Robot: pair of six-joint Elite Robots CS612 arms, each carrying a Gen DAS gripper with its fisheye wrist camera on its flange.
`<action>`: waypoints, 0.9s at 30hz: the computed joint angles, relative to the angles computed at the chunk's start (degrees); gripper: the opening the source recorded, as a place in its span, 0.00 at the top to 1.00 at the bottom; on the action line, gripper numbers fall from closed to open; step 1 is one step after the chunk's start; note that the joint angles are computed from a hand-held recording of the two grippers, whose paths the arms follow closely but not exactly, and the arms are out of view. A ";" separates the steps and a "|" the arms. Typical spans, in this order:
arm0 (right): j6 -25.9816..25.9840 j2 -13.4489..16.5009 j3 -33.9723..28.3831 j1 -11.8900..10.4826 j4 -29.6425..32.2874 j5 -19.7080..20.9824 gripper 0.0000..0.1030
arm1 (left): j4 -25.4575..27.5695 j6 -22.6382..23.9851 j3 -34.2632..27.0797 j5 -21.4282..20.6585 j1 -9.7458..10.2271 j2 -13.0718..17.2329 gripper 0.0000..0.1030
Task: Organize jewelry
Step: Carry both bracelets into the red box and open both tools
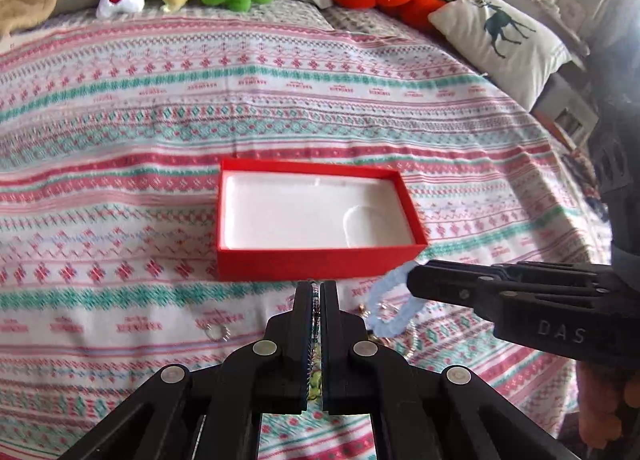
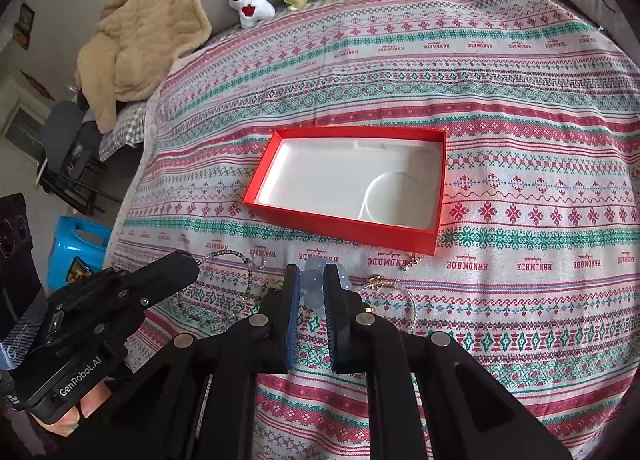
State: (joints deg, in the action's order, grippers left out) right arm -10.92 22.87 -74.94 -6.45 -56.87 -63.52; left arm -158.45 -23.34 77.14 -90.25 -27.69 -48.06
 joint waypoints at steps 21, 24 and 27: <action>9.34 -2.14 6.24 -0.82 -13.55 1.10 0.88 | -1.60 -2.77 -14.99 -5.20 1.92 11.09 1.00; 10.35 -2.12 6.60 -0.67 -15.63 0.43 0.88 | 0.73 -2.81 -15.53 -3.24 1.99 11.77 1.00; 10.51 -1.99 6.86 -0.33 -16.86 -0.62 0.88 | 3.58 -2.76 -15.80 -0.22 2.07 12.17 1.00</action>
State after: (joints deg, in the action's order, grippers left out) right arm -0.41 20.88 -68.08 -6.77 -73.73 -64.14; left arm -154.88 -26.10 61.34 -90.48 -25.62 -35.88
